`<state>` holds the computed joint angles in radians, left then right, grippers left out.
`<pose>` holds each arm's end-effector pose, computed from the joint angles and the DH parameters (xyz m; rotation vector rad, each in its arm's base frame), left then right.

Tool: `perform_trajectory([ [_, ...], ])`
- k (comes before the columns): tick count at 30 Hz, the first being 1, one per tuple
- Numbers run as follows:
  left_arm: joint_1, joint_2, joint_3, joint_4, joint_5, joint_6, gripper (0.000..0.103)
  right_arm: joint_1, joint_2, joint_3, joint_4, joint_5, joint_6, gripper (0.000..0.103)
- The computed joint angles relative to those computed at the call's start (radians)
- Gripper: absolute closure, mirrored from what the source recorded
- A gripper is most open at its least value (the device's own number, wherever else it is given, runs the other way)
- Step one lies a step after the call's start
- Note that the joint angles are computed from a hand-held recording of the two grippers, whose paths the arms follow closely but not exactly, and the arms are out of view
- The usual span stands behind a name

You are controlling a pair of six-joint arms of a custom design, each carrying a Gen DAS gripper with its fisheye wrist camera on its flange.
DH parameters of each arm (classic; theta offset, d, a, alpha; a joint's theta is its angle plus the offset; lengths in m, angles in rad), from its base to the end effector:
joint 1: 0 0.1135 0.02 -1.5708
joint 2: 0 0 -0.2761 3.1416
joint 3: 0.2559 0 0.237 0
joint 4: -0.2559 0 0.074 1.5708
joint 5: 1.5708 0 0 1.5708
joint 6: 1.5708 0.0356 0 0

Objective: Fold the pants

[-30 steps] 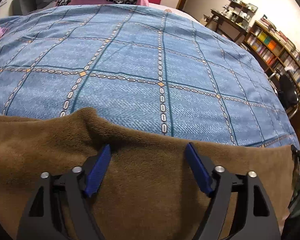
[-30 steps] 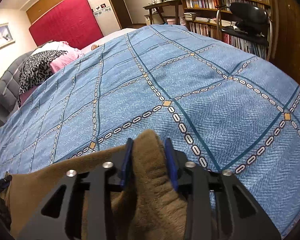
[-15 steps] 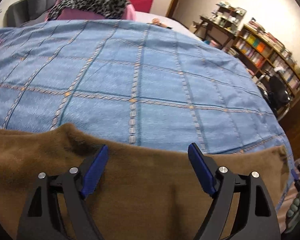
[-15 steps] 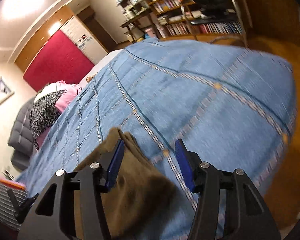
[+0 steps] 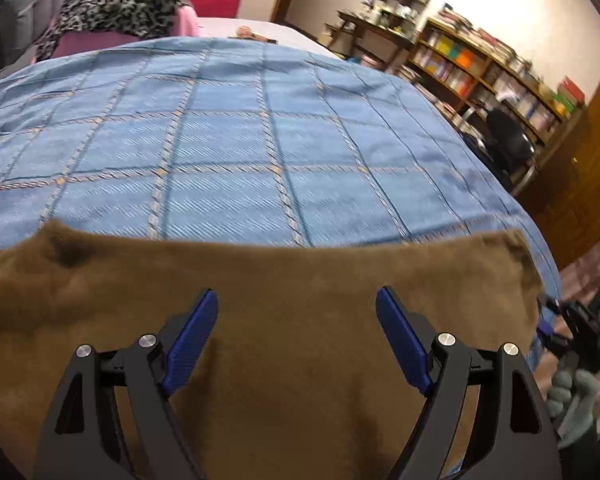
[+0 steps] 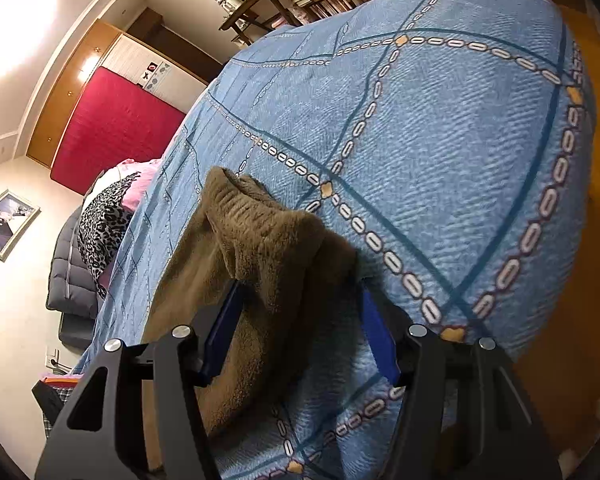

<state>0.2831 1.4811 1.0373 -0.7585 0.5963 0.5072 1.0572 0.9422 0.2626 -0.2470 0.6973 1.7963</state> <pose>0.2604 0.0549 0.2477 0.4267 2.4967 -0.5358 0.0860 0.1059 0.1584 1.0883 2.0390 0.6381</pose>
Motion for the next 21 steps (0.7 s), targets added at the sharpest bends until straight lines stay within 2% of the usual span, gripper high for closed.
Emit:
perform_trajectory([
  [4, -0.037, -0.022, -0.054, 0.016, -0.019, 0.006, 0.022, -0.064, 0.067, -0.014, 0.126, -0.024, -0.081, 0.041],
  [6, -0.053, -0.031, -0.076, 0.023, -0.028, 0.003, 0.022, -0.075, 0.088, -0.008, 0.139, -0.025, -0.089, 0.041],
  [7, -0.059, -0.036, -0.086, 0.029, -0.035, 0.003, 0.022, -0.047, 0.061, -0.009, 0.103, -0.007, -0.069, 0.041],
  [10, -0.054, -0.035, -0.089, 0.028, -0.030, 0.007, 0.022, -0.028, 0.034, -0.009, 0.100, 0.000, -0.065, 0.043],
  [14, -0.043, -0.021, -0.075, 0.017, -0.015, 0.005, 0.022, -0.012, -0.001, -0.038, 0.148, 0.012, -0.067, 0.044],
  [18, -0.038, -0.018, -0.078, 0.013, -0.013, 0.017, 0.022, -0.061, 0.021, -0.062, 0.223, -0.030, -0.103, 0.044],
  [21, -0.029, -0.014, -0.074, 0.003, -0.005, 0.024, 0.022, -0.012, -0.066, -0.110, 0.251, 0.004, -0.065, 0.043],
])
